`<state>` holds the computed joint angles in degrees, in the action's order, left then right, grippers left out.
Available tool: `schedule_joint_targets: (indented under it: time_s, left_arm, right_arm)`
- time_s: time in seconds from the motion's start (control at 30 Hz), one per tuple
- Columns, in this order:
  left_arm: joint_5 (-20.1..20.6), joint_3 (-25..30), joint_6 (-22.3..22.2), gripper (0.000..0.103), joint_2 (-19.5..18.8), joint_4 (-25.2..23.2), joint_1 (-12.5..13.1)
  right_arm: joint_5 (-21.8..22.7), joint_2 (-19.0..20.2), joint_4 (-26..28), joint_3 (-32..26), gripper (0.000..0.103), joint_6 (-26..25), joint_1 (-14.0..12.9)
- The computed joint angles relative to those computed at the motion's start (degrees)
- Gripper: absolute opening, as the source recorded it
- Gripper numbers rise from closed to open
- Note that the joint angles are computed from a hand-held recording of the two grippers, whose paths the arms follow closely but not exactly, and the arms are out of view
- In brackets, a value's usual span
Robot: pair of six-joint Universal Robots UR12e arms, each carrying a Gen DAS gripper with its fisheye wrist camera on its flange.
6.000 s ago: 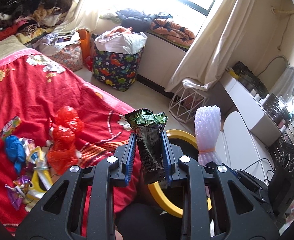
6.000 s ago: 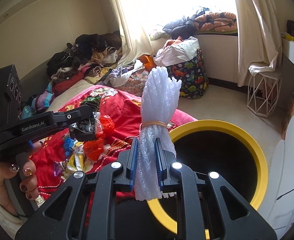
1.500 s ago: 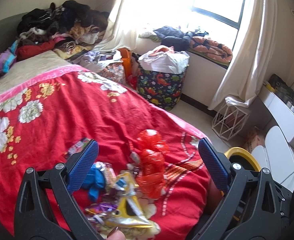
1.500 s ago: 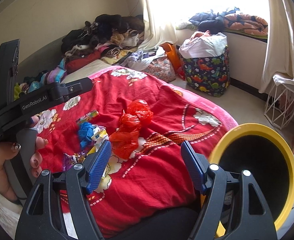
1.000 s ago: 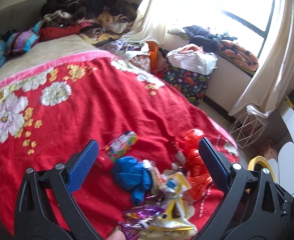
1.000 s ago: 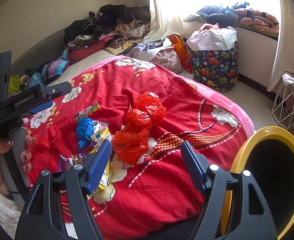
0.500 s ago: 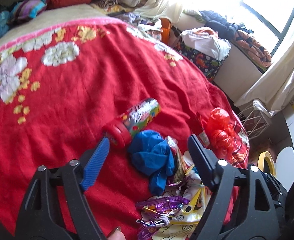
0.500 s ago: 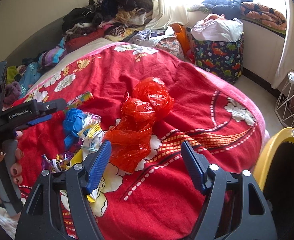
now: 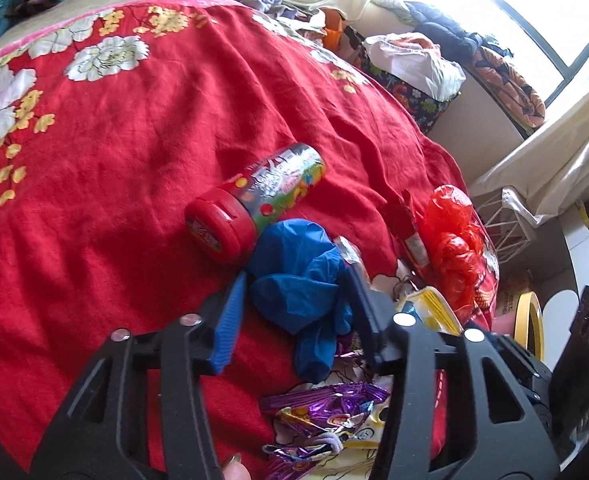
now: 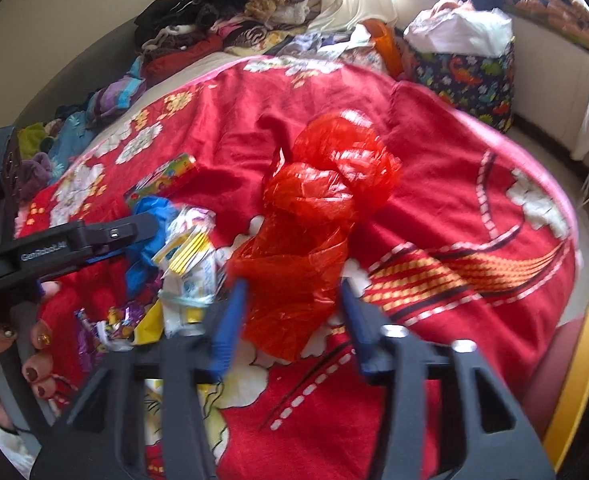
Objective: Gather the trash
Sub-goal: 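Move both grippers back toward the remaining trash on the bed, then grasp the blue plastic bag with the left gripper while the right grasps the red bag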
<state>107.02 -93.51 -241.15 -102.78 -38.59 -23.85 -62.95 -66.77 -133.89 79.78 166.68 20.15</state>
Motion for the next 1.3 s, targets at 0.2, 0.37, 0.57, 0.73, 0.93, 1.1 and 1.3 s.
schedule_joint_targets:
  time_s: [0.2, 0.37, 0.57, 0.73, 0.93, 1.1, 1.3]
  left_arm:
    - [-1.5, 0.2, 0.7, 0.022, -0.3, 0.6, 0.1]
    - [-1.0, 0.7, 1.9, 0.014, -0.5, 1.2, -0.2]
    - [1.3, 1.6, 3.7, 0.013, -0.5, 2.1, -0.8]
    - [3.4, 2.4, 4.9, 0.012, -0.5, 3.4, -1.5]
    - [5.4, 3.5, 6.1, 0.012, -0.5, 4.5, -2.2]
    - [6.1, 4.1, 7.4, 0.012, -0.6, 5.8, -2.6]
    - [6.0, 5.3, 9.2, 0.012, -1.1, 6.9, -3.1]
  right_arm:
    - [2.2, -1.2, -0.2, 1.8, 0.012, 0.5, -0.8]
    - [2.4, -2.7, -1.8, 3.7, 0.012, 0.8, -1.3]
    - [2.6, -4.3, -4.1, 5.7, 0.012, 0.5, -2.0]
    - [2.8, -5.3, -5.7, 6.6, 0.012, 0.2, -2.5]
    - [3.1, -6.1, -7.0, 7.2, 0.012, 0.0, -2.7]
    - [3.6, -6.9, -8.3, 7.9, 0.012, 0.1, -3.0]
    - [3.8, -7.8, -9.5, 8.6, 0.012, 0.5, -3.3]
